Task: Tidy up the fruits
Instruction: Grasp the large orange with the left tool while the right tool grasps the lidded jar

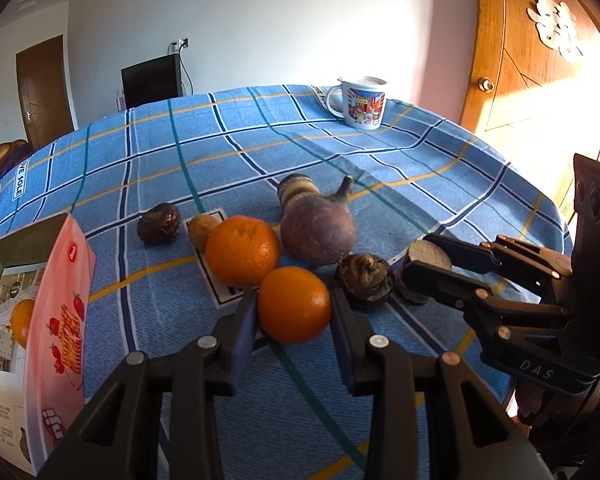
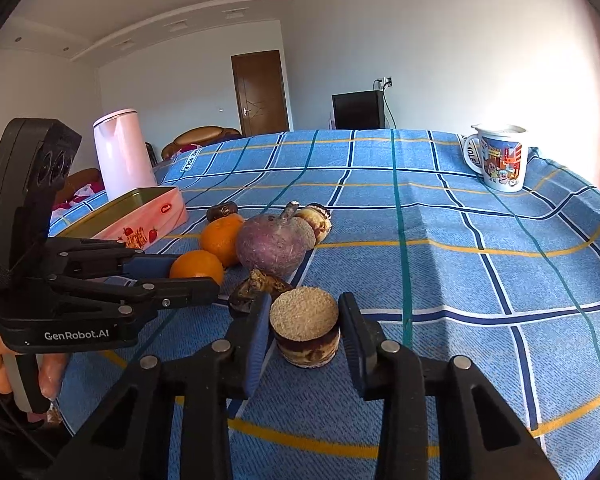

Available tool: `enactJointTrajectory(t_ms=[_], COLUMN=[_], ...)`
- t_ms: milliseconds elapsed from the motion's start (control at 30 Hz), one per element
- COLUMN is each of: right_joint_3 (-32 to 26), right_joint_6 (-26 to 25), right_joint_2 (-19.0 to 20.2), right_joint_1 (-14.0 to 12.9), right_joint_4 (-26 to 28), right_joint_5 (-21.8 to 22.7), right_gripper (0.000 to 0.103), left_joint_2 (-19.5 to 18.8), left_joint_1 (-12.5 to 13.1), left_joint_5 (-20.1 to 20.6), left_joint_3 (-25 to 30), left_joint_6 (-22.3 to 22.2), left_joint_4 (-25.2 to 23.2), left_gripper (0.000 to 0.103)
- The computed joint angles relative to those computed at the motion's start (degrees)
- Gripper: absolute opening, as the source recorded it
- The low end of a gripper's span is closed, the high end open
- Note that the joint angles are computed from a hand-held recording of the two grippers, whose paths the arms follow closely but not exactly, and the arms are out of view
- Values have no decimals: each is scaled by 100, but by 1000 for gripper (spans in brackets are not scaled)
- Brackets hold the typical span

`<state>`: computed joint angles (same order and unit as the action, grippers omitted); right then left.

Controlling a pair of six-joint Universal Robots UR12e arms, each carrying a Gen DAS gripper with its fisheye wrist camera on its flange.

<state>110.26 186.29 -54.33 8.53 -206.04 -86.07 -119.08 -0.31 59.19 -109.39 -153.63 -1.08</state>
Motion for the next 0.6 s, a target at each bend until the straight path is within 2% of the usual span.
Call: enactJointTrajectory(t_ms=[300,600], right_joint_3=[42,65], right_joint_6=[99,84], right_joint_2=[23,36], right_joint_1=[0,40], right_joint_4=[-285,-645], right_joint_5=[-28,-95], right_gripper=[36,36], left_joint_2=[-56,-128], left_joint_1=[37,55], left_joint_5=[-43,22], left_joint_3=[-219,-297], left_joint_6=[-265,-568], left_joint_4=[1128,1796], left_gripper=[37,37])
